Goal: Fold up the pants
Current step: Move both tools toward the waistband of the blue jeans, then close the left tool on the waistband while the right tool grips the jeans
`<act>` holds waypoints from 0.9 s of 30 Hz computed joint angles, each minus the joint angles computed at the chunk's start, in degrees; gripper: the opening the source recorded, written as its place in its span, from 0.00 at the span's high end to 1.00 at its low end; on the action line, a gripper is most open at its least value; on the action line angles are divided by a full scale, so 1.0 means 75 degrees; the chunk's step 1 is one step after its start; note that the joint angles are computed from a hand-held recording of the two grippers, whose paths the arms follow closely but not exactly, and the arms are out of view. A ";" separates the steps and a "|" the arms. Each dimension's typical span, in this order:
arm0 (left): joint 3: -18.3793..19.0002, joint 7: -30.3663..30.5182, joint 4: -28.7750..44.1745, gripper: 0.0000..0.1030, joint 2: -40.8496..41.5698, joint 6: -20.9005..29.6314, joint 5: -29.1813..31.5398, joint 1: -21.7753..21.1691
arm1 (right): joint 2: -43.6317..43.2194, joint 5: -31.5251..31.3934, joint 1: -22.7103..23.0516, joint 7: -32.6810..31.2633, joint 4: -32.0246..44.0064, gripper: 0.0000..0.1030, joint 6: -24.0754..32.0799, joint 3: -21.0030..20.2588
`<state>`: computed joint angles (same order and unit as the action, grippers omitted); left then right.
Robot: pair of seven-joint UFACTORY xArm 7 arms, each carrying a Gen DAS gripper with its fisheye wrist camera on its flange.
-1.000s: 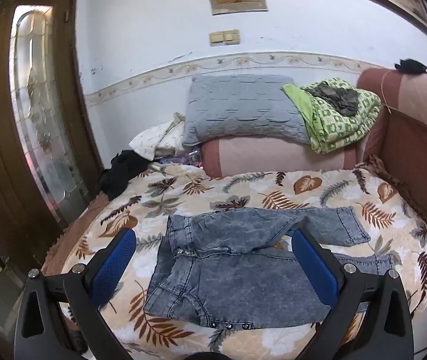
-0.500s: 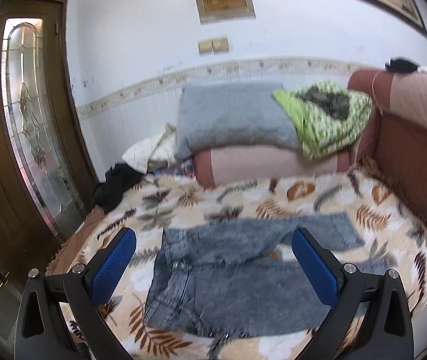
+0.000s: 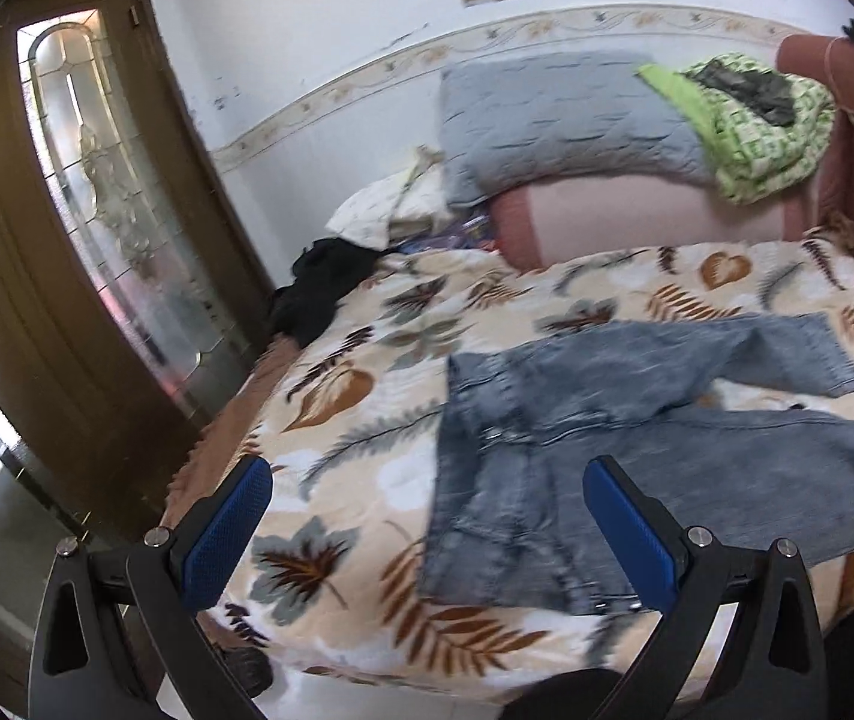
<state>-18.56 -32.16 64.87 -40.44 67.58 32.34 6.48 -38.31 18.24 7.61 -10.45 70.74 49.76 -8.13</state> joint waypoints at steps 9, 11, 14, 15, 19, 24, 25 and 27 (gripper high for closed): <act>0.0142 0.0185 0.0247 0.00 0.0073 -0.0651 -0.0234 -0.0153 | 0.0133 -0.0052 0.0197 0.0502 0.0132 0.00 0.0280 0.0484; 0.0129 0.0303 0.0207 0.00 0.0129 -0.0723 -0.0431 -0.0296 | 0.0000 -0.0185 0.0208 0.0407 -0.0069 0.00 0.0227 0.0567; 0.0086 0.0537 0.0202 0.00 0.0375 -0.0599 -0.0660 -0.0461 | 0.0007 -0.0266 0.0194 0.0382 -0.0259 0.00 0.0272 0.0519; 0.0123 0.0595 0.0197 0.00 0.0425 -0.0574 -0.0757 -0.0538 | 0.0131 -0.0127 0.0282 0.0337 -0.0315 0.00 0.0341 0.0372; 0.0710 0.0991 0.0363 0.00 0.0990 -0.0456 -0.1448 -0.0805 | 0.0970 0.0061 0.0232 0.0373 -0.0220 0.00 0.0761 0.0155; 0.1407 0.1560 0.1027 0.00 0.2264 -0.0324 -0.1399 -0.0542 | 0.2790 0.0827 -0.0010 0.0166 0.0760 0.00 0.1043 -0.0123; 0.1518 0.1636 0.1258 0.00 0.2575 -0.0234 -0.1350 -0.0471 | 0.3266 0.1068 -0.0053 0.0011 0.1095 0.00 0.1061 -0.0172; 0.1848 0.1902 0.1734 0.00 0.3198 -0.0213 -0.1455 -0.0403 | 0.4093 0.1262 -0.0212 0.0045 0.1751 0.00 0.1168 -0.0084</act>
<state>-4.70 -17.90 77.88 -16.45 65.98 21.43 3.45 -7.61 27.71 6.01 -10.11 83.87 58.52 -8.76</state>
